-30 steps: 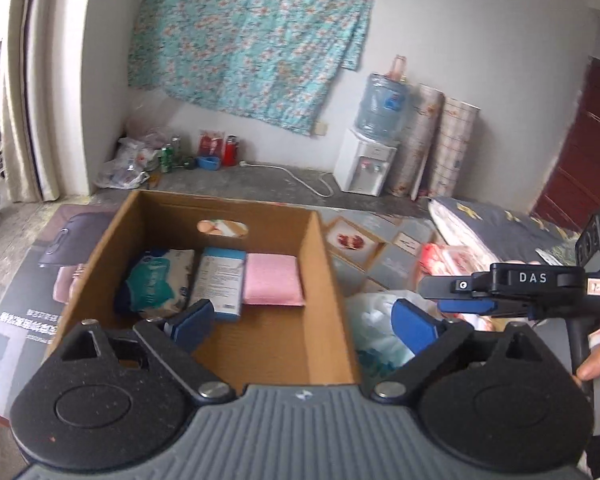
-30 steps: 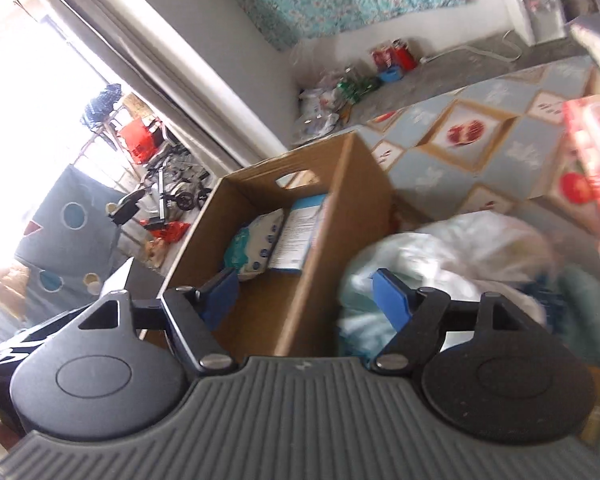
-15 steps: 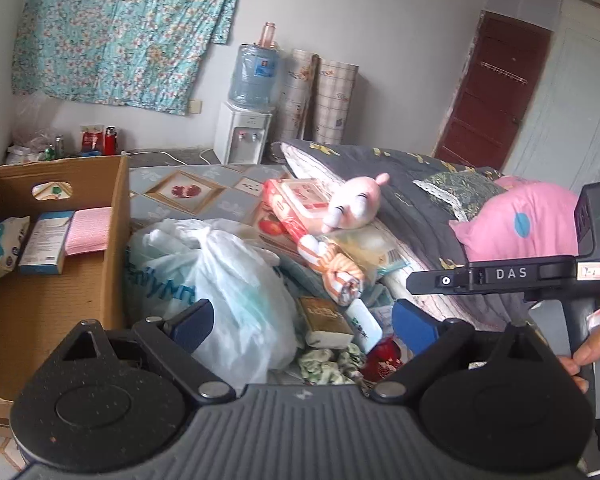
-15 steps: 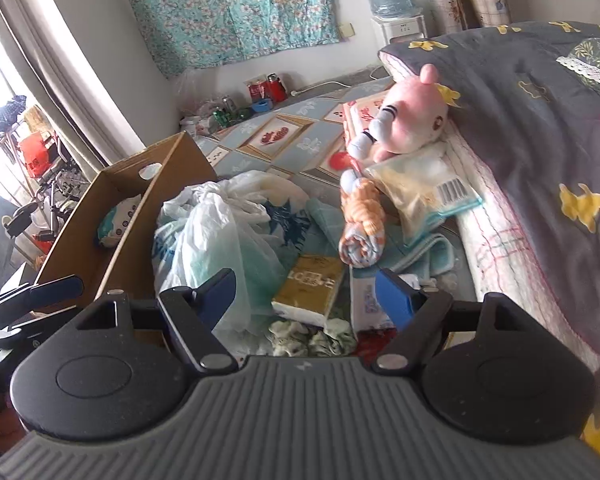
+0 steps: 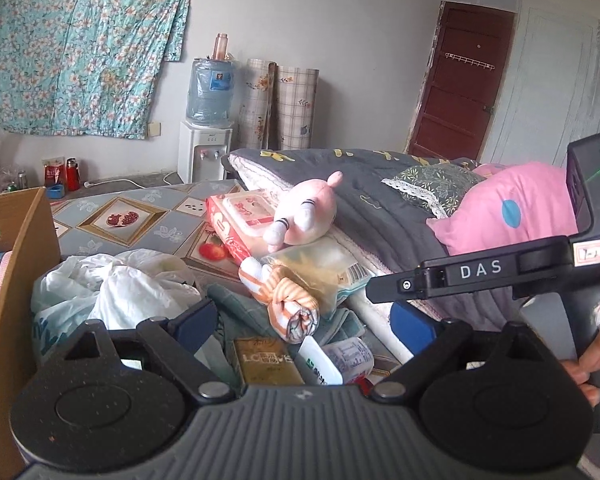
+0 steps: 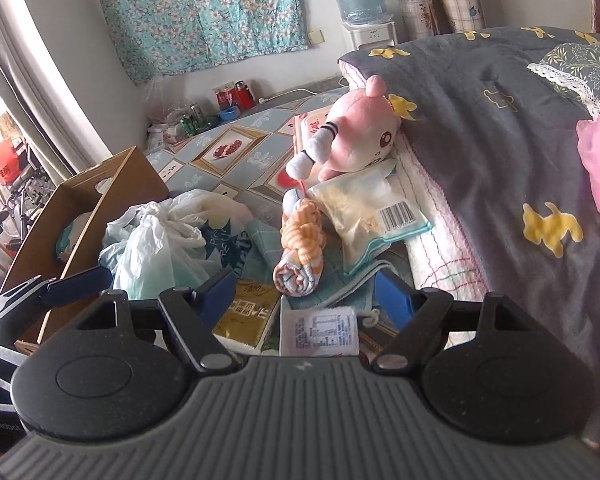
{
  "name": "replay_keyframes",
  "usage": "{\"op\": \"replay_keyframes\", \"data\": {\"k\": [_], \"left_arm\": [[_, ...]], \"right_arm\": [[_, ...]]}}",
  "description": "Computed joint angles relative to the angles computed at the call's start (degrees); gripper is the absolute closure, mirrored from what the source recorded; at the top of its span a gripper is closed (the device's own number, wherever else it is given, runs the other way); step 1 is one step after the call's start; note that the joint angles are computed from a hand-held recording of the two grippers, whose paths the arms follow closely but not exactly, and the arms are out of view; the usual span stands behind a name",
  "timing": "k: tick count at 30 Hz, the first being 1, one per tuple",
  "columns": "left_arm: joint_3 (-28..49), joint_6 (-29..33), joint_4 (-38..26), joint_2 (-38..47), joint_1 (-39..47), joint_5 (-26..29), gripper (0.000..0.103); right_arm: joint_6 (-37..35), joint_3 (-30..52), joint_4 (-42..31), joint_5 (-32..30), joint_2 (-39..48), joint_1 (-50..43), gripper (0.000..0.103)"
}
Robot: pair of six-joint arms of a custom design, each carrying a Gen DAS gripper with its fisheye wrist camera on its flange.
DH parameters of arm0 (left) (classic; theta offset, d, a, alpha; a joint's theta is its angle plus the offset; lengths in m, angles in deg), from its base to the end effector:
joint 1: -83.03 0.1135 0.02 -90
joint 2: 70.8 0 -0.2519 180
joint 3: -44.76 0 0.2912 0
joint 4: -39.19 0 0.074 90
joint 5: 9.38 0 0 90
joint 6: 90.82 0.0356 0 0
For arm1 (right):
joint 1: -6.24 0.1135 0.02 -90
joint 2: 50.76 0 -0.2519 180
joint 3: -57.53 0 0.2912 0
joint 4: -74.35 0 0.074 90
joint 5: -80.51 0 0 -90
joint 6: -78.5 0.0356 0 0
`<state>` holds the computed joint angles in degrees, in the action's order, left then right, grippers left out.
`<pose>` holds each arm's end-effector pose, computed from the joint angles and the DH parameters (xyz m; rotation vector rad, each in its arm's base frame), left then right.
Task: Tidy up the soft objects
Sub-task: 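Grasp the clear plastic bag with a barcode using the right gripper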
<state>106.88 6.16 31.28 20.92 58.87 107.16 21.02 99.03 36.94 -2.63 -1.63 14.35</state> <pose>0.3263 -0.1638 0.1570 0.8422 2.0634 -0.6792 0.2194 0.0270 0.1879 0.5558 2.2928 0.2063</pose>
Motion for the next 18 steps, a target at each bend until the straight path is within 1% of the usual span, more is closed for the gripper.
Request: {"op": "replay_keyframes", "data": {"k": [4,6,7,9,10,12,14,17,18], "left_arm": [[5.9,-2.3,-0.2,6.7,-1.7,-0.4,0.018],[8.7,-3.0,-0.4,9.8,-2.5,-0.7,0.025],[10.0,-3.2,-0.3,11.3,-2.9,-0.6,0.026],[12.6,-4.0,0.2,14.6,-3.9,-0.5,0.035],[14.5,-4.1,-0.5,16.4,-4.4,-0.5,0.037],[18.2,-4.6,-2.0,20.0,-5.1,0.0,0.045],[21.7,-4.9,-3.6,23.2,-5.8,0.7,0.049],[26.0,-5.5,-5.2,27.1,-6.8,1.9,0.055],[27.2,-5.4,-5.7,28.1,-7.0,2.2,0.055]], "right_arm": [[-4.0,2.0,4.9,-2.5,7.5,-5.0,0.028],[-5.8,3.3,7.6,-4.2,11.7,-7.7,0.028],[-6.6,4.3,9.0,-5.1,14.3,-9.3,0.031],[-8.5,6.3,11.1,-6.8,19.1,-11.9,0.038],[-9.3,7.5,11.6,-7.4,21.4,-12.9,0.041],[-11.3,9.8,13.2,-9.1,26.1,-15.4,0.047],[-12.5,12.3,13.7,-10.8,30.2,-17.4,0.053],[-14.0,15.2,14.4,-13.5,34.8,-19.9,0.058],[-14.4,16.0,14.7,-14.8,36.1,-20.6,0.059]]}}
